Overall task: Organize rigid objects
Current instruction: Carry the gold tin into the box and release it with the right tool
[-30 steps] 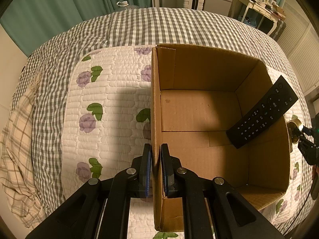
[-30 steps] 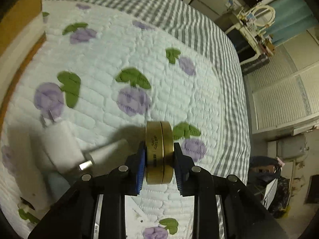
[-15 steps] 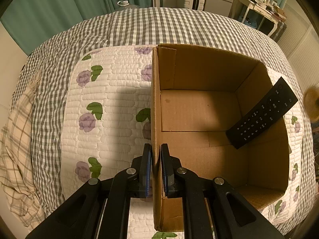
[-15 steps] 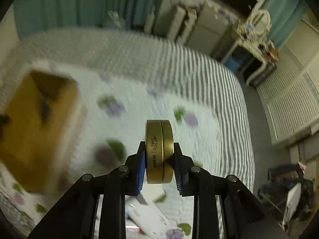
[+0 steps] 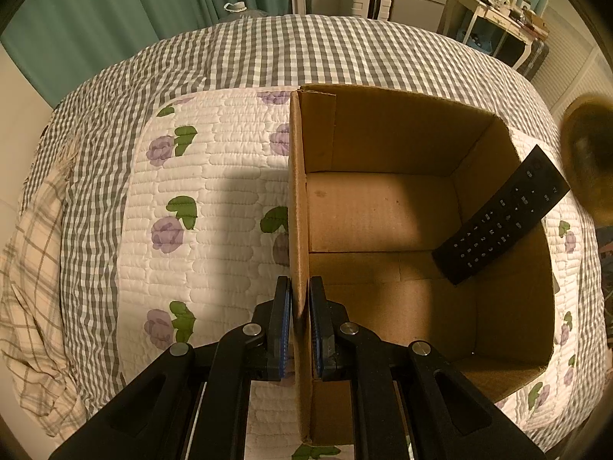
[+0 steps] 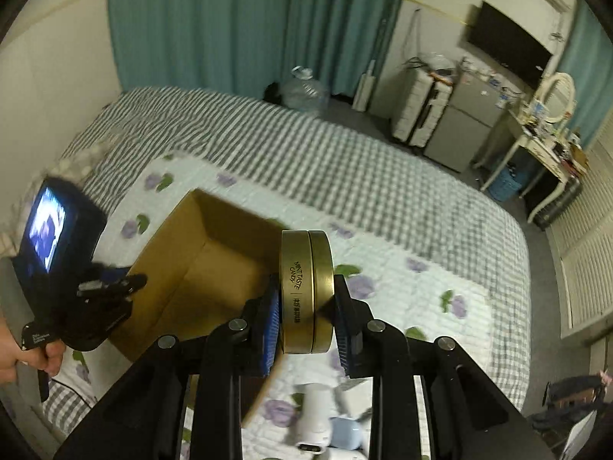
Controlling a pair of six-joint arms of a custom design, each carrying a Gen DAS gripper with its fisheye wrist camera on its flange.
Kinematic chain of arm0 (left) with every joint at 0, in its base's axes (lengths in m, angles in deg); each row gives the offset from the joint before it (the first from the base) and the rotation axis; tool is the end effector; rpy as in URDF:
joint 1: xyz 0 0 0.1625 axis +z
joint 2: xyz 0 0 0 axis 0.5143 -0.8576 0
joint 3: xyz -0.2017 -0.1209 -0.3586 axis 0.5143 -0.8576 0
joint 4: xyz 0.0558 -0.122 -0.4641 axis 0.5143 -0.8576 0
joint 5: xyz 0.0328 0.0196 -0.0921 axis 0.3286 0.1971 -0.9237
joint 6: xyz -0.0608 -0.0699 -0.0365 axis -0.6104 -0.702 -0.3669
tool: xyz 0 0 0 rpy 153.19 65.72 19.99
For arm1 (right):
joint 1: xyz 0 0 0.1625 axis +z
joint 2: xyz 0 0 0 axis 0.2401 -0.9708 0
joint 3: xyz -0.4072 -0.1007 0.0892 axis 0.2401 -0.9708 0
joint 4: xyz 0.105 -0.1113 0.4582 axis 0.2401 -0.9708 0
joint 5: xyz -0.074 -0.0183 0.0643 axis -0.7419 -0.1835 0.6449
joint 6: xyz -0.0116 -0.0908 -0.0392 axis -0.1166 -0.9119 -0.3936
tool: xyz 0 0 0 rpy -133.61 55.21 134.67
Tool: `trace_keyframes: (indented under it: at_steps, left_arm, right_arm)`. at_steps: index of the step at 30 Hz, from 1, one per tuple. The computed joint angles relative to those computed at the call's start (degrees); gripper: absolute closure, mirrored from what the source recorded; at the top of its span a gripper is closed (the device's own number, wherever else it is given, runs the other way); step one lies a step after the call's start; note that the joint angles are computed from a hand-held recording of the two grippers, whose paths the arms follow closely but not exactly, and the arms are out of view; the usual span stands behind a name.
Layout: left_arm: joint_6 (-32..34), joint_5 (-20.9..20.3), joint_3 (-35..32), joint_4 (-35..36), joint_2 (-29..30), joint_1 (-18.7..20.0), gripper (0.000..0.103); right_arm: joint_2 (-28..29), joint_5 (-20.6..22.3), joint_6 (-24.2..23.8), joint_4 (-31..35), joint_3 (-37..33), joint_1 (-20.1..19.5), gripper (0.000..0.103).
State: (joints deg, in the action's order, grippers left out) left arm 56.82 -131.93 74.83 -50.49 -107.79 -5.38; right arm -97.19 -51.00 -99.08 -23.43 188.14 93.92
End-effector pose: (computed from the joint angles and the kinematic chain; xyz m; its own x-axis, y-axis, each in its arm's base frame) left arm -0.4436 -0.4175 -0.0081 -0.4998 0.5932 -0.6311 0.6257 0.7511 0.2104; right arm 0.2507 -0.2993 0.5017 0.1218 -0.8726 -0.4731 -0.9925 -0.1102 -0.0523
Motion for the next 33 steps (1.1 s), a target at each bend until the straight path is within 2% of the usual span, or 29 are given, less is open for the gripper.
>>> trace_keyframes:
  at_steps: [6, 12, 17, 23, 24, 26, 27, 28, 33]
  left_arm:
    - [0.4, -0.1, 0.2, -0.2, -0.2, 0.0, 0.093]
    - [0.5, -0.2, 0.3, -0.5, -0.2, 0.0, 0.093]
    - [0.6, -0.2, 0.2, -0.4, -0.2, 0.1, 0.093]
    - [0.6, -0.1, 0.2, -0.4, -0.3, 0.1, 0.093]
    - [0.6, -0.2, 0.1, -0.4, -0.3, 0.1, 0.093]
    - [0.6, -0.2, 0.1, -0.4, -0.2, 0.2, 0.093]
    - [0.4, -0.5, 0.0, -0.2, -0.3, 0.2, 0.093]
    - [0.5, -0.3, 0.1, -0.3, -0.3, 0.1, 0.093]
    - [0.6, 0.0, 0.0, -0.2, -0.1, 0.0, 0.094]
  right_arm:
    - [-5.5, -3.5, -4.4, 2.0, 5.1, 0.0, 0.079]
    - [-9.2, -6.7, -5.9, 3.0, 8.8, 0.4, 0.079]
    - [-9.8, -8.6, -6.6, 3.0, 9.7, -0.2, 0.079]
    - [-9.5, -8.6, -6.9, 3.8, 9.5, -0.9, 0.078]
    - [-9.5, -8.4, -7.2, 3.6, 9.4, -1.1, 0.077]
    - [-9.5, -7.4, -7.5, 3.4, 9.1, -1.4, 0.068]
    - [-9.1, -6.8, -7.5, 3.7, 8.6, -1.6, 0.056]
    - [-8.5, -6.1, -7.2, 4.0, 7.9, -1.9, 0.051]
    - [-5.9, -3.3, -7.0, 4.2, 4.8, -2.6, 0.05]
